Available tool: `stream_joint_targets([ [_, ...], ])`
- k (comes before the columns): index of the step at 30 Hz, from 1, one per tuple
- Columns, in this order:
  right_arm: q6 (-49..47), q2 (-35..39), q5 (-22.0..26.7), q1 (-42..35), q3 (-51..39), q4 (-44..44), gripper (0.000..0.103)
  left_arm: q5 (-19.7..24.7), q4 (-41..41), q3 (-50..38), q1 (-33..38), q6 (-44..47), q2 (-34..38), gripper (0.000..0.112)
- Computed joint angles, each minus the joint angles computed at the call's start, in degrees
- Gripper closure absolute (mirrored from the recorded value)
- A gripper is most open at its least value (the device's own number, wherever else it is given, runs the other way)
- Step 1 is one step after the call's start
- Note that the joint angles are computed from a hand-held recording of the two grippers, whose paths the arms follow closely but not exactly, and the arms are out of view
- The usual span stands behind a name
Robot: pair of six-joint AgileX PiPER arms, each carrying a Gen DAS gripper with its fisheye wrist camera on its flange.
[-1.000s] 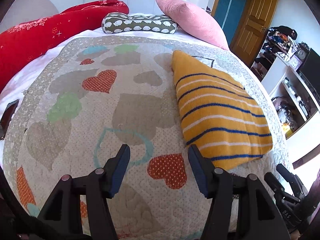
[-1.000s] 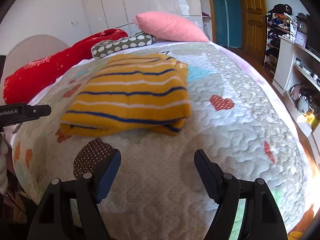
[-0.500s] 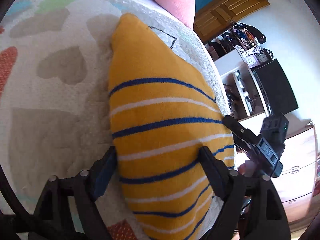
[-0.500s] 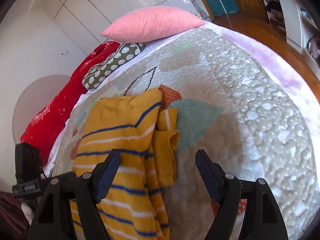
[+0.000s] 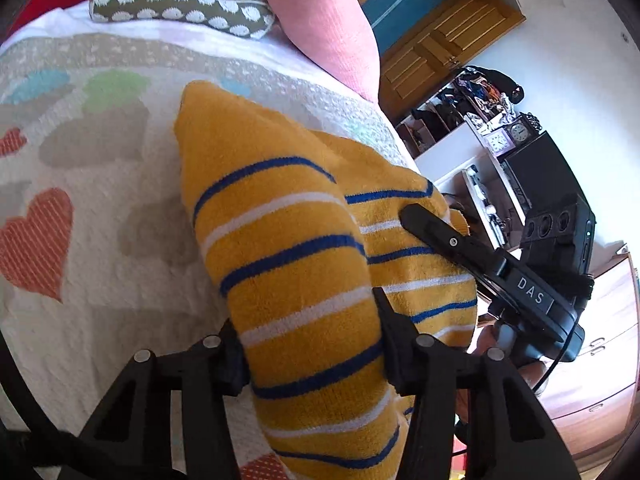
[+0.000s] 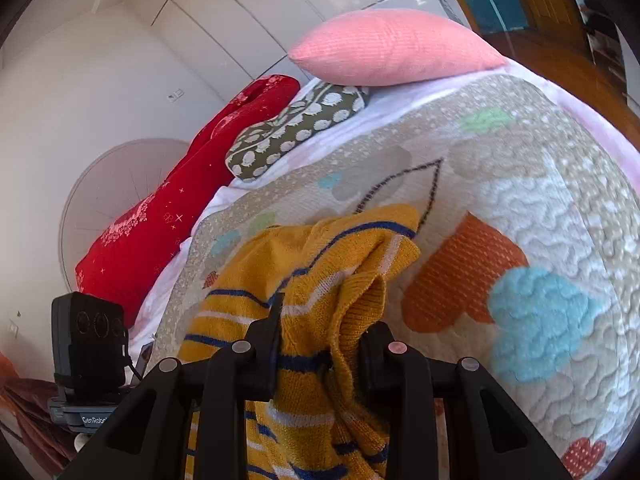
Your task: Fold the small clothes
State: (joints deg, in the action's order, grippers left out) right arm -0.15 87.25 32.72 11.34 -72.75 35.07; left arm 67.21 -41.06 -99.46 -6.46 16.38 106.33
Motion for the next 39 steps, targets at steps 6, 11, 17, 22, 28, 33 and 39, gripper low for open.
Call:
stream_joint_targets([
  [6, 16.06, 9.75, 0.37, 4.40, -8.77, -16.79, 0.067, -1.63, 18.64, -5.02, -2.73, -10.67, 5.50, 0.050],
  [11, 28.84, 9.48, 0.45, 6.77, -5.38, -30.77, 0.060, -7.02, 14.59, 5.85, -1.62, -6.93, -0.55, 0.048],
  [17, 24.52, -0.83, -1.77, 9.57, -1.94, -28.22, 0.060, -17.69, 20.56, 20.52, -3.88, -9.61, -14.94, 0.048],
  [22, 13.41, 3.63, -0.67, 8.54, 0.53, -11.47, 0.060, -25.88, 39.20, 31.52, -6.44, -21.86, -28.98, 0.048],
  [28, 26.34, -0.02, -4.17, 12.18, 7.34, -23.84, 0.067, -26.93, 73.57, 37.94, -15.35, -49.16, -42.75, 0.021],
  [33, 52.34, -8.71, -0.69, 23.12, 13.55, -50.99, 0.059, -16.70, 95.83, 40.75, -28.34, -71.11, -48.85, 0.016],
  [39, 80.68, -16.18, 12.27, 40.46, 17.80, -77.33, 0.039, -18.79, 83.80, 39.98, -28.44, -62.86, -51.23, 0.015],
])
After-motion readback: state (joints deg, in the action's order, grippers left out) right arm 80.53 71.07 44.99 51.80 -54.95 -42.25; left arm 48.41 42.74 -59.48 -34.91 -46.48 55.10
